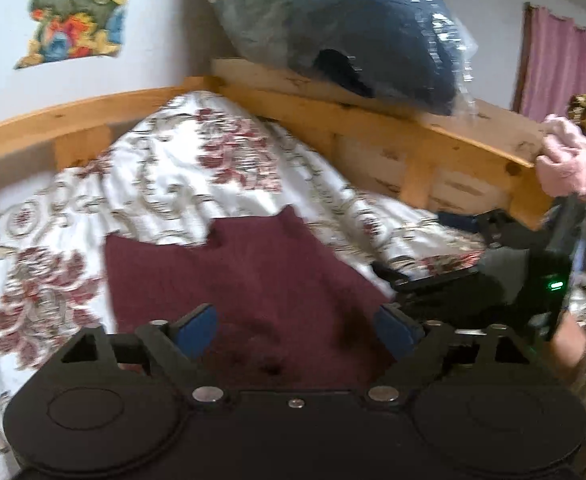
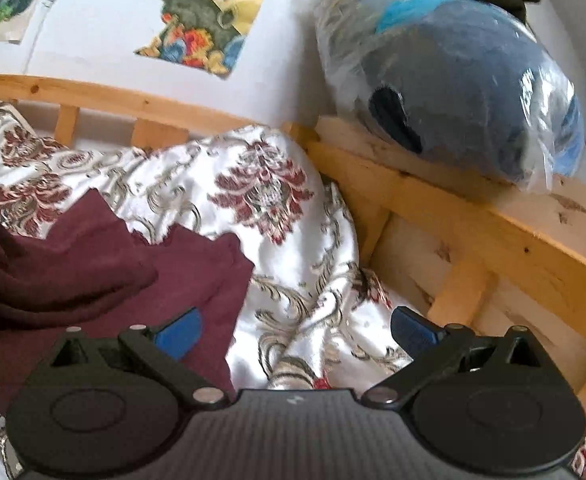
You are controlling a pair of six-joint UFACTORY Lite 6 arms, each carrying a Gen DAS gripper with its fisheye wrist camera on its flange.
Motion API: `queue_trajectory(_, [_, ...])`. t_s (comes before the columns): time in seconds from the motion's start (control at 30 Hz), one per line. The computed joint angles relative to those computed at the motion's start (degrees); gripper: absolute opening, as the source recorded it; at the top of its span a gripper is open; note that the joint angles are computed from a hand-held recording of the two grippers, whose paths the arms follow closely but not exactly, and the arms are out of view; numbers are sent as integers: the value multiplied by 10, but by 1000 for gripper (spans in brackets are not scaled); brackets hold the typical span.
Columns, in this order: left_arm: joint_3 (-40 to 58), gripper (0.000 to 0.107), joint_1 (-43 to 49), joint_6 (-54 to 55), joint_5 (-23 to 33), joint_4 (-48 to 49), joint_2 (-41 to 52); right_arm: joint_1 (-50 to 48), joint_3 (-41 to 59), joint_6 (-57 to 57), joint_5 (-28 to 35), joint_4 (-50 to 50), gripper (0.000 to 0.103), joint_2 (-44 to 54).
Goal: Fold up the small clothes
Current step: 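Lift the shirt end with the left gripper while the right gripper approaches it, then grasp the shirt end with the right gripper and fold it over with both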
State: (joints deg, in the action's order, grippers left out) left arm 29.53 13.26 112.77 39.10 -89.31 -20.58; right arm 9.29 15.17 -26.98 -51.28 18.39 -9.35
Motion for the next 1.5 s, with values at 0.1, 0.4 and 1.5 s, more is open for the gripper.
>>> queue_trajectory(0.1, [-16,94,21,32,-27,-14,-4,7,-7,-1,-18,-14,103,-3])
queue_trajectory(0.4, [-20,95,91,79,-45,34,45,-124,32,400,93,-465,102,-63])
queue_trajectory(1.5, [-91,19,2,356,-136,-158,4,-80,368,860,142,-723,15,291])
